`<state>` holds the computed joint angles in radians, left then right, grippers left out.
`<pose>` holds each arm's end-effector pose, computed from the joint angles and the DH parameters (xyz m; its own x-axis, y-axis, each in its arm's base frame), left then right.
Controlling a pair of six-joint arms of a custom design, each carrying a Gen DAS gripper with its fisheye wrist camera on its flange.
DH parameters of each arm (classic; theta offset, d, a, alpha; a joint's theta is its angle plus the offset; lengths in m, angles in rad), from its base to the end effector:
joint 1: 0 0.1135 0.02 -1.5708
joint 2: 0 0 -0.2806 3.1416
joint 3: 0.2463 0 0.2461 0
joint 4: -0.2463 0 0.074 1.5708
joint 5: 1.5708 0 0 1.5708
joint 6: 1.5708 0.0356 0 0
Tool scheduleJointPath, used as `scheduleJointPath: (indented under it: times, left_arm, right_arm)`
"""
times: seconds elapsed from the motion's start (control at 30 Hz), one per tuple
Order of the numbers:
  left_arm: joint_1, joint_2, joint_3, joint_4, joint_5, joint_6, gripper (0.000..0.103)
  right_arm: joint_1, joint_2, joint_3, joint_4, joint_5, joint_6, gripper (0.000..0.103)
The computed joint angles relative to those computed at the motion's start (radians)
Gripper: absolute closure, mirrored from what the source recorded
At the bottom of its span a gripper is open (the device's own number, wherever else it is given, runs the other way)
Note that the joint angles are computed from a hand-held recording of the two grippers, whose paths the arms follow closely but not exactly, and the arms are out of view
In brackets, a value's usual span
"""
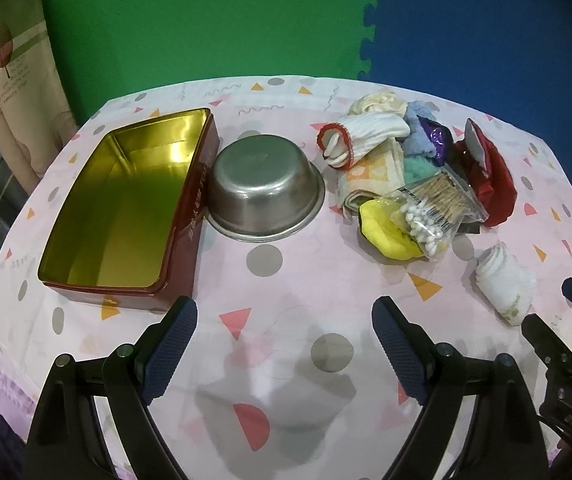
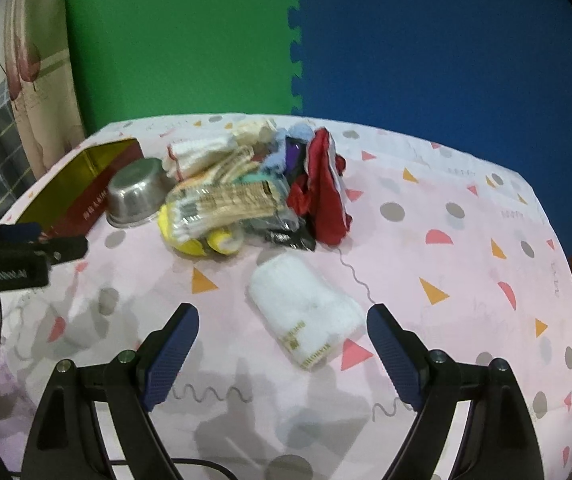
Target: Organize soft objects
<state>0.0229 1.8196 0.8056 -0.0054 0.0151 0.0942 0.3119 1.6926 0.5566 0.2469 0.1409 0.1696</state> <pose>0.3235 0.0069 0.1212 -0.8492 0.0746 -0.5228 0.0652 0.9972 0.0365 0.2660 0.0805 0.1160 -0.7655 -0.0712 -0.6395 -0.0917 0.9958 -0.0011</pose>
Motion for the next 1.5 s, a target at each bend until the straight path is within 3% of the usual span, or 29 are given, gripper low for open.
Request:
scheduleJointPath:
  times: [0.7,0.8,0.9,1.0,1.33,1.5]
  left_arm:
    - [-0.034,0.104,0.079,-0.007,-0.039,0.008,0.016]
    - [-0.052,0.108,0.086,-0.005,-0.050,0.008,0.016]
    - [-0.077,0.114,0.096,-0.004,-0.058,0.016,0.016]
    - [-0.095,0.113,0.103,-0.002,-0.053,0.025,0.016]
    - [-0.158,0.138,0.149,0.000,0.014,0.061,0.016]
    - [-0.210,0.161,0.187,0.009,-0.030,0.099,0.016]
  right_arm:
    - [-0.065,0.290,0.193,0.015,-0.036,-0.121,0.015]
    - [-0.077,0.320,0.207,0.016,-0.058,-0.129,0.034]
    - [-0.090,0.324,0.203,0.028,-0.075,-0.131,0.036]
    - [-0.104,0.317,0.191,0.047,-0.080,-0.126,0.056]
    - [-0.254,0.330,0.175,0.095,-0.050,-0.095,0.062]
    - [-0.292,0.350,0.168,0.138,-0.049,-0.095,0.062]
